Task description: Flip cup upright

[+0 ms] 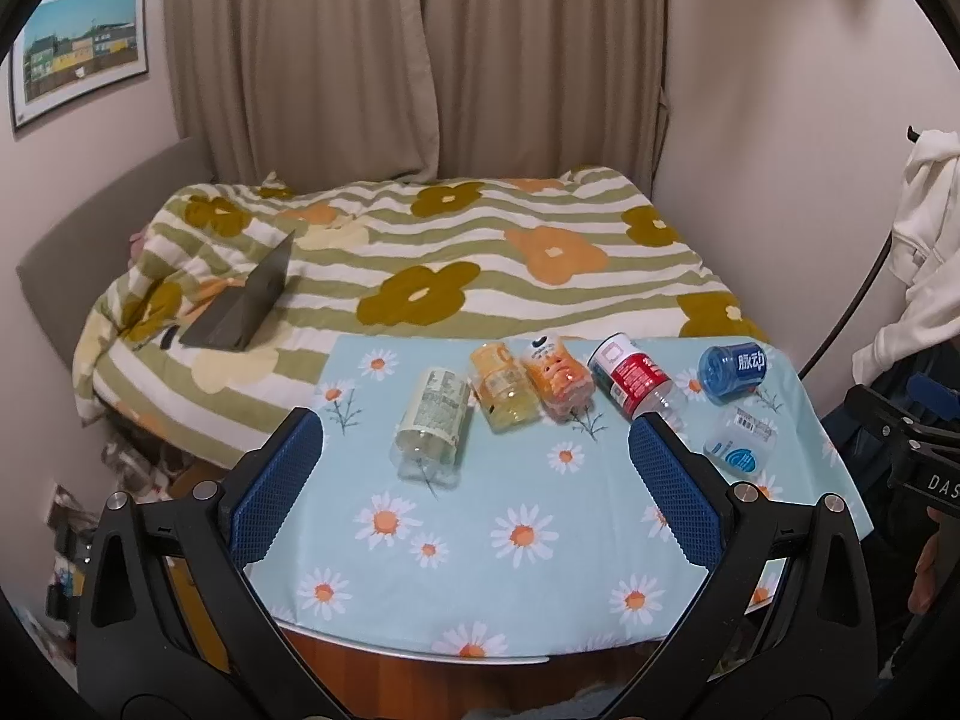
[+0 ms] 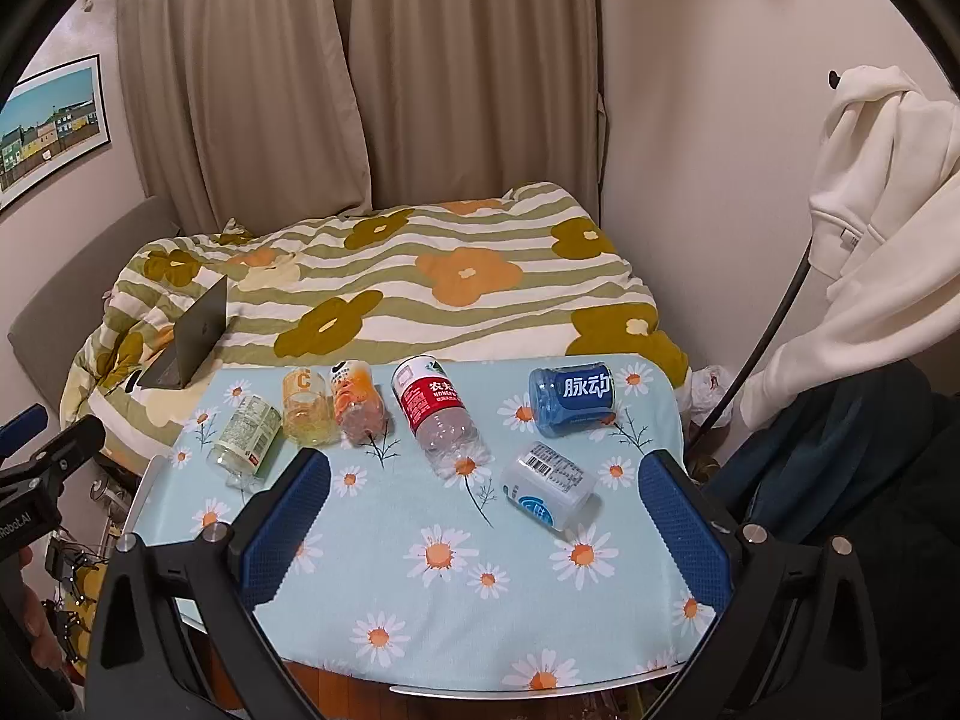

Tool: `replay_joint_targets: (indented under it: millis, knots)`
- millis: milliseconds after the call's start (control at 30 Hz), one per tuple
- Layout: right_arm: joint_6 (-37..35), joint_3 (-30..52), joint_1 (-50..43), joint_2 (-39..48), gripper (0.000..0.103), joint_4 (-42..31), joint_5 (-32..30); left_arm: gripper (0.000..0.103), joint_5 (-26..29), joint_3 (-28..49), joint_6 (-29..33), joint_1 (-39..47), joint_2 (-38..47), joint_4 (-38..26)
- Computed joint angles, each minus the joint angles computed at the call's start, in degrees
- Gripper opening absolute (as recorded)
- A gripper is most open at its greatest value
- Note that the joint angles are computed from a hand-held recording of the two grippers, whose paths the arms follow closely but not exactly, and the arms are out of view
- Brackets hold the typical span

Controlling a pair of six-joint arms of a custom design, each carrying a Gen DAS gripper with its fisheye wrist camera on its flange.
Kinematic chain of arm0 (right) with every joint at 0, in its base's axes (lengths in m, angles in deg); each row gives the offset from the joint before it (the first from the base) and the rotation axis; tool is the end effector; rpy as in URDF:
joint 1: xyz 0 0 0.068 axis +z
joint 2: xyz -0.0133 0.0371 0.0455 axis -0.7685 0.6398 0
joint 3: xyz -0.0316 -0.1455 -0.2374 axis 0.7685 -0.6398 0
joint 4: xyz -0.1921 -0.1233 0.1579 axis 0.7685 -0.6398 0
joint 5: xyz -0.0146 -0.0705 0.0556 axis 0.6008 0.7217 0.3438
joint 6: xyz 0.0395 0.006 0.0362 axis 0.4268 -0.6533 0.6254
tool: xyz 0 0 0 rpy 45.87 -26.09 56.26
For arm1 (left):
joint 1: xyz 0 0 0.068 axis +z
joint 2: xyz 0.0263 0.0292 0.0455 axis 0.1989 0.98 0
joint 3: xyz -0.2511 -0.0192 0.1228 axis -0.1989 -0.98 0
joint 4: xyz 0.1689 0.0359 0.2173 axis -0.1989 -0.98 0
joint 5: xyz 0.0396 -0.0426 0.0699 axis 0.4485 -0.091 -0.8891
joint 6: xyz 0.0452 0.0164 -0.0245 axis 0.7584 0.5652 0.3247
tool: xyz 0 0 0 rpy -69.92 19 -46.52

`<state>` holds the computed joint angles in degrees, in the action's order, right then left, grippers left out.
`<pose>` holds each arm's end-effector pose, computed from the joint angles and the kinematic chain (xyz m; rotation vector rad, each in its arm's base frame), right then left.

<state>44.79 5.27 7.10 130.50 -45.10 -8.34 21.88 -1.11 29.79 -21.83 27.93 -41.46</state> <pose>0.1434 0.1814 0.3668 0.1335 2.2956 0.0244 0.1623 -0.0901 0.3753 0.0619 2.2533 -0.0294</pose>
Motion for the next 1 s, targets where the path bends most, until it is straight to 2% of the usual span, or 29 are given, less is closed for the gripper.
replay_joint_targets:
  millis: [33, 1000]
  knots:
    - [-0.55, -1.91, -0.51, -0.73, 0.103, 1.56, -0.30, 0.103, 0.02, -0.12, 0.12, 0.05, -0.01, 0.25]
    - [-0.90, -1.84, -1.07, -0.52, 0.103, 1.94, -0.43, 0.103, -0.55, 0.58, 0.09, -0.47, 0.83, 0.34]
